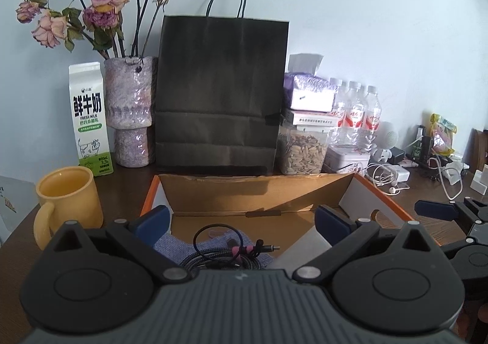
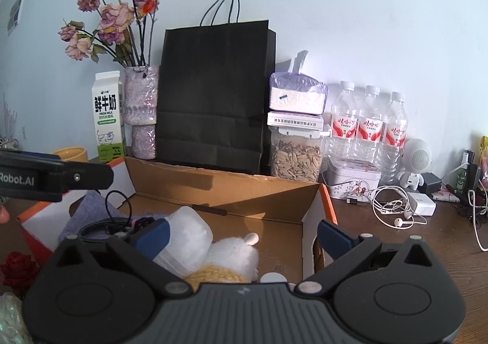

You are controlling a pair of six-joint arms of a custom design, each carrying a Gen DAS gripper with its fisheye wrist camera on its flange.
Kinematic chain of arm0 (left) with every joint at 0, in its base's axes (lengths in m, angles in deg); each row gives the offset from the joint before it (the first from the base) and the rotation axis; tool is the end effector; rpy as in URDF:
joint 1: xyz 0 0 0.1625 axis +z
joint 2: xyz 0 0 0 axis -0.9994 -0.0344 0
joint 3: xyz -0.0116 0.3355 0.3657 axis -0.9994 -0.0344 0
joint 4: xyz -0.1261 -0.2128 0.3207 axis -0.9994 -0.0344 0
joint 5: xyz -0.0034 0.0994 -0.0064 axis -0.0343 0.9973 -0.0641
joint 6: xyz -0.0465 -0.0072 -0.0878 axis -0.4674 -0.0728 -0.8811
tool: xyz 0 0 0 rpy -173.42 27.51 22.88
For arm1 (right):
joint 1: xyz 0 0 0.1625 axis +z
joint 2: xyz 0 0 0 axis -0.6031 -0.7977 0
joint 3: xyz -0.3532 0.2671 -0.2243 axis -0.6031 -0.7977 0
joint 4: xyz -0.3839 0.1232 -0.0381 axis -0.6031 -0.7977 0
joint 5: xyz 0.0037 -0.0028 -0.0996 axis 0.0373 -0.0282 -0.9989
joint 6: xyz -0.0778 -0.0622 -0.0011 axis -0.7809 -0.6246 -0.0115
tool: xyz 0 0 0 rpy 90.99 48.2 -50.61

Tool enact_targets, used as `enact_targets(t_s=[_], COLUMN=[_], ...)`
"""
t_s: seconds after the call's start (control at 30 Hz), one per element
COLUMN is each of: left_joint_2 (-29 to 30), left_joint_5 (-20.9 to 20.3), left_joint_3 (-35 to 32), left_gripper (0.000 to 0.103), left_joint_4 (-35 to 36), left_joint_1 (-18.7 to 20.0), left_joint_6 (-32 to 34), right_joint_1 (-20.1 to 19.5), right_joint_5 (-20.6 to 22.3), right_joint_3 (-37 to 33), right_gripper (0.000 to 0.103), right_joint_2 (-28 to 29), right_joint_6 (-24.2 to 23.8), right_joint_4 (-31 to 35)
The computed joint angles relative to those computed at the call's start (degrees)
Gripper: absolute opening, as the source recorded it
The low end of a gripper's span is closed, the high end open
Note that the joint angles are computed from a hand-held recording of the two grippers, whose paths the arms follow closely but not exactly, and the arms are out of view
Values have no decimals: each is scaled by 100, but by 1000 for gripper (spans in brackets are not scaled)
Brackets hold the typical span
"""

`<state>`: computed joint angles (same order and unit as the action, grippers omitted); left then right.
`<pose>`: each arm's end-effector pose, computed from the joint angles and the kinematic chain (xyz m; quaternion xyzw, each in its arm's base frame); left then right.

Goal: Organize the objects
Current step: 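Open both tools over the box to drop cap and USB cable, then withdraw both tools from the box back toward the table items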

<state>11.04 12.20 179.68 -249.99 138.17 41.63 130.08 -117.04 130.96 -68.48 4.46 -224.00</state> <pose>-0.2737 -0.6361 0.1425 0.2854 0.7965 -0.4809 0.2300 0.1444 -0.6330 0.1950 0.2850 -0.7712 0.4881 0.2927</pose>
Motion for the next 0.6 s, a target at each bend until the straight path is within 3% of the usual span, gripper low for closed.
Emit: enact_targets(t_s=[0.33, 0.6], left_joint_2=[-192, -336], left_joint_5=[86, 239], left_joint_3=[568, 1004], left_gripper=[103, 103], left_joint_4=[-359, -359], left_joint_1=[-242, -398], left_joint_6=[41, -228], right_joint_1=[48, 87], right_joint_5=[279, 198], right_joint_3=[685, 1102], right_gripper=[103, 103], right_joint_2=[-168, -249], right_joint_6=[-199, -200], right_joint_4=[-605, -815])
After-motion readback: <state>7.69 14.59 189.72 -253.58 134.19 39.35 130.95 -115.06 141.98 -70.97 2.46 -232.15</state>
